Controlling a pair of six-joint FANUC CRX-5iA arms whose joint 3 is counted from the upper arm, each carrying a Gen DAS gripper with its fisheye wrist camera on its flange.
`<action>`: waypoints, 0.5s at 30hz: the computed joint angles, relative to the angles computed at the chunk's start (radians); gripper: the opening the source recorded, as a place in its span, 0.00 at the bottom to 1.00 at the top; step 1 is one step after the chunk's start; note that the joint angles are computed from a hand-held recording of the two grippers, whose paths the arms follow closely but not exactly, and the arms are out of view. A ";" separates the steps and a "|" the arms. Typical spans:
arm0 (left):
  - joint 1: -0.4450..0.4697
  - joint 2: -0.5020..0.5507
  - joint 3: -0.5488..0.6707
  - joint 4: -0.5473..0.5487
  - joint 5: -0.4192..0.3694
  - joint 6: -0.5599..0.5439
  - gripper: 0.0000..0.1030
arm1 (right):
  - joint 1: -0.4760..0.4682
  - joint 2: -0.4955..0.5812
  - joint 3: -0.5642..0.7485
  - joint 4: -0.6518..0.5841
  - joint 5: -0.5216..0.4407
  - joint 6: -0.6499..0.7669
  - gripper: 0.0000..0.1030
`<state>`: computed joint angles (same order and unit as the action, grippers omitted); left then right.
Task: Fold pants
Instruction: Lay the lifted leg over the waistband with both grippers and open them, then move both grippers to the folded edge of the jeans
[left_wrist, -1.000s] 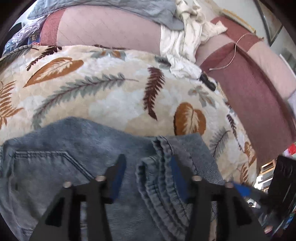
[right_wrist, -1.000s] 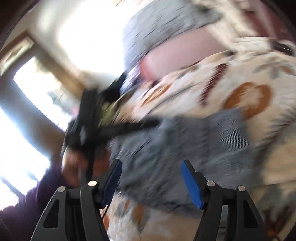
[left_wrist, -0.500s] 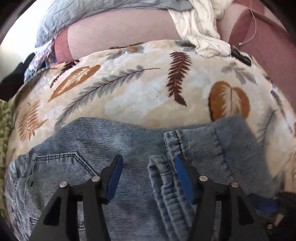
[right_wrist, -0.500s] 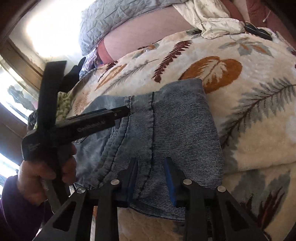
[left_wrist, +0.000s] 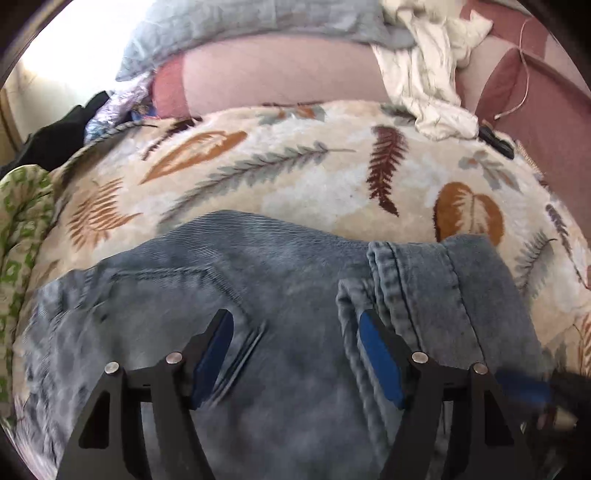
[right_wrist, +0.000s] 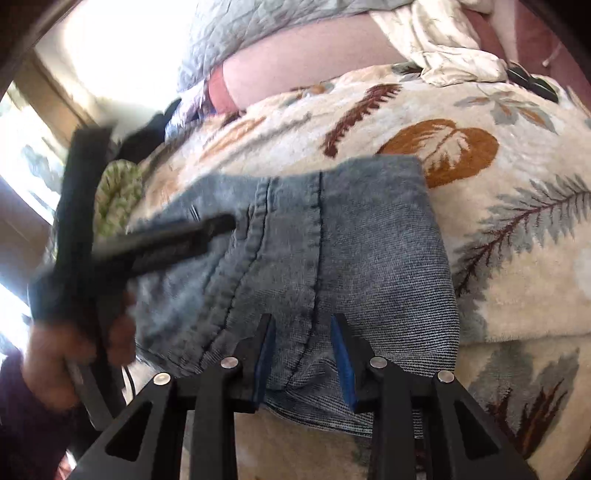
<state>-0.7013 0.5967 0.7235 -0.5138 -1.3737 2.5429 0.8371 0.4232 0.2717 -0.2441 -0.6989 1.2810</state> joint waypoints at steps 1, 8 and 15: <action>-0.012 -0.019 -0.021 -0.016 0.003 0.022 0.72 | 0.007 -0.006 -0.015 0.026 0.037 -0.021 0.33; -0.147 -0.116 -0.088 -0.229 -0.091 0.221 0.77 | 0.048 -0.067 -0.149 0.209 0.211 -0.182 0.33; -0.237 -0.161 -0.103 -0.365 -0.222 0.282 0.78 | 0.084 -0.086 -0.197 0.328 0.287 -0.307 0.33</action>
<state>-0.9384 0.4357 0.6205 -0.8784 -1.5957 2.8251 0.9215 0.3367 0.0752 0.0844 -0.4122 0.9740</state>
